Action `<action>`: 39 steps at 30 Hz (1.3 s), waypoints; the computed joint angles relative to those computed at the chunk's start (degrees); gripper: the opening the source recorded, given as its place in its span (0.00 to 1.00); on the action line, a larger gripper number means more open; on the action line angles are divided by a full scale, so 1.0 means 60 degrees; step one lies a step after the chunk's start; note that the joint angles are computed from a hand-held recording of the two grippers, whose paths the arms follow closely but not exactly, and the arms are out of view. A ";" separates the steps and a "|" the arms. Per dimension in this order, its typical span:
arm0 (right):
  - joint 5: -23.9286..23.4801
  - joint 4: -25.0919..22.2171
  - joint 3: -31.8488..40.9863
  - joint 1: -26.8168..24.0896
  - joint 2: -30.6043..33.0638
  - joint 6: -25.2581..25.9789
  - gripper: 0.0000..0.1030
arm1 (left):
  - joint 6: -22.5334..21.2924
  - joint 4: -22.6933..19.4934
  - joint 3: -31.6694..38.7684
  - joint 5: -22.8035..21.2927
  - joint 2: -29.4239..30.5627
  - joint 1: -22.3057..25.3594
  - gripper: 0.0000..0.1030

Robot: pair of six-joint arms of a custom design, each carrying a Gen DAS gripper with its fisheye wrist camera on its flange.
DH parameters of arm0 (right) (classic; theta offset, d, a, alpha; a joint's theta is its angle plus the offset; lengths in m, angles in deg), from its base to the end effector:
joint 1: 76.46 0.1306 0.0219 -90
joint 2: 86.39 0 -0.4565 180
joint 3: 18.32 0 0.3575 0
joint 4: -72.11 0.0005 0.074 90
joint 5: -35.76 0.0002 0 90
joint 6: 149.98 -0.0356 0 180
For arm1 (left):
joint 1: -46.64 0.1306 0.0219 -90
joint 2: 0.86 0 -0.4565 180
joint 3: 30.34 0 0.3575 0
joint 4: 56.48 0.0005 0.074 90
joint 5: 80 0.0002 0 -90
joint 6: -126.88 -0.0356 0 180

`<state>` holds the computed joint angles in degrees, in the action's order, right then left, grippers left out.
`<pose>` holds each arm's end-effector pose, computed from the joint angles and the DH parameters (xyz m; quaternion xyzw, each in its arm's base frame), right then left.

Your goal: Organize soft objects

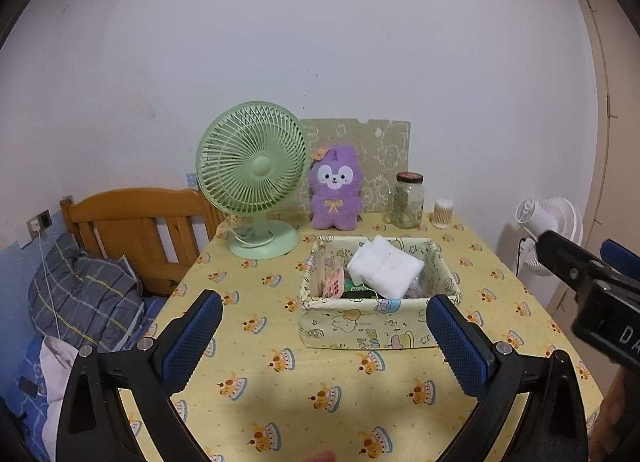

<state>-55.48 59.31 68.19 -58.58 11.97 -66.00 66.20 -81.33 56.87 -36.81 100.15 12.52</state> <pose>0.5116 0.1653 0.4629 -0.0928 0.8366 0.1207 0.5263 0.4555 -0.2779 0.4318 -0.1373 0.8336 0.0955 0.5265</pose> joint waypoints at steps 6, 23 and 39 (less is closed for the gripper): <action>0.0126 0.0179 -0.0327 -0.0124 -0.0260 0.0115 0.99 | -0.0003 0.0225 -0.0229 -0.0300 -0.0199 -0.0129 1.00; -0.0054 0.0426 -0.0660 -0.0066 -0.0421 0.0421 0.99 | 0.0127 0.0469 -0.0371 -0.0366 -0.0279 -0.0201 1.00; 0.0027 0.0260 -0.0510 0.0007 -0.0263 0.0448 0.99 | 0.0218 0.0504 -0.0433 -0.0335 -0.0299 -0.0152 1.00</action>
<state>-55.32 60.87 65.14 -58.54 10.39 -63.32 67.51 -78.30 54.27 -38.83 98.36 11.61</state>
